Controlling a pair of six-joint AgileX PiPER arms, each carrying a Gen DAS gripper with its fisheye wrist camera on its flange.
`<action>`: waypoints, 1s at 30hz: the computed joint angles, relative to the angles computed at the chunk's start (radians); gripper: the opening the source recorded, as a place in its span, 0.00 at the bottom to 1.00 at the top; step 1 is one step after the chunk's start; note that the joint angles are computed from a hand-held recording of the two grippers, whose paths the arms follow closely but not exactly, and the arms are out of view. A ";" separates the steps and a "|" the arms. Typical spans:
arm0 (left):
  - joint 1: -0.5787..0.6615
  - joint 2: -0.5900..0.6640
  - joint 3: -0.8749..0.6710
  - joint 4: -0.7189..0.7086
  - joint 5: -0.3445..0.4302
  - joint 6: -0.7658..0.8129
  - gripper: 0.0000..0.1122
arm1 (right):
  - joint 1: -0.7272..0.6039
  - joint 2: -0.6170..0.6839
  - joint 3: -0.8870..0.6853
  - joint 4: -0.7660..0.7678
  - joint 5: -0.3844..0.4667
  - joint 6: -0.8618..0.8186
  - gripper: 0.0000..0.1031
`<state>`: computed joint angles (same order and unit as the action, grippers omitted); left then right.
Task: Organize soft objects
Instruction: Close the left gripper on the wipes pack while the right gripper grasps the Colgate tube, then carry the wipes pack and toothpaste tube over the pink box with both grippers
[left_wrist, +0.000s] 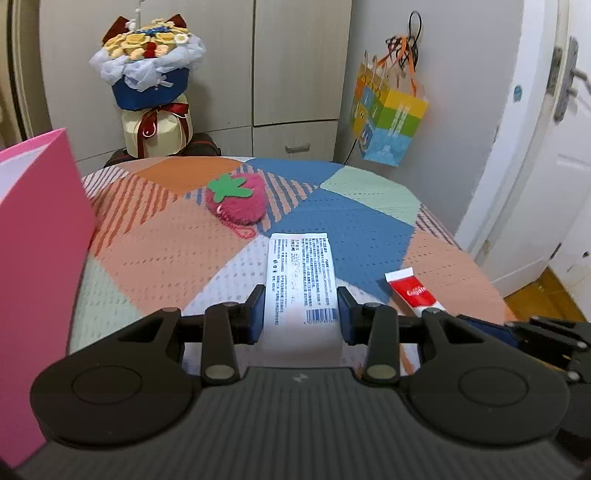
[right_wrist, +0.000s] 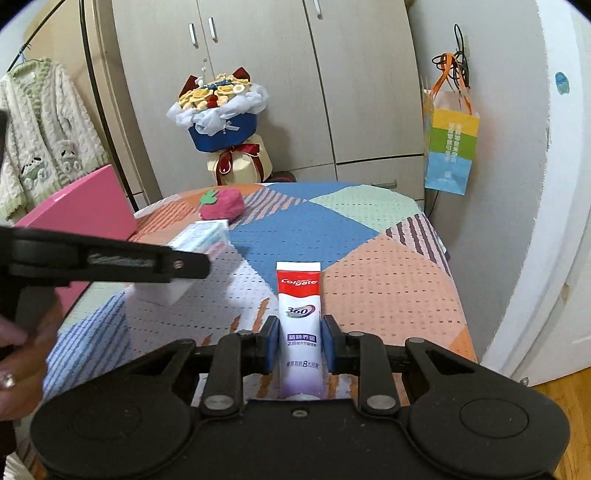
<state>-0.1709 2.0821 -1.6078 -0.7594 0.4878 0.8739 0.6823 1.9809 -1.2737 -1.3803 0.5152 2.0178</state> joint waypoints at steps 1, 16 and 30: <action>0.011 -0.019 0.026 -0.032 0.007 0.028 0.34 | 0.008 -0.004 0.002 0.007 0.009 -0.007 0.27; 0.211 -0.212 0.289 -0.314 0.182 0.353 0.34 | 0.101 -0.102 0.029 0.217 0.046 -0.294 0.27; 0.414 -0.297 0.390 -0.237 0.385 0.403 0.34 | 0.170 -0.155 -0.018 0.496 -0.016 -0.623 0.27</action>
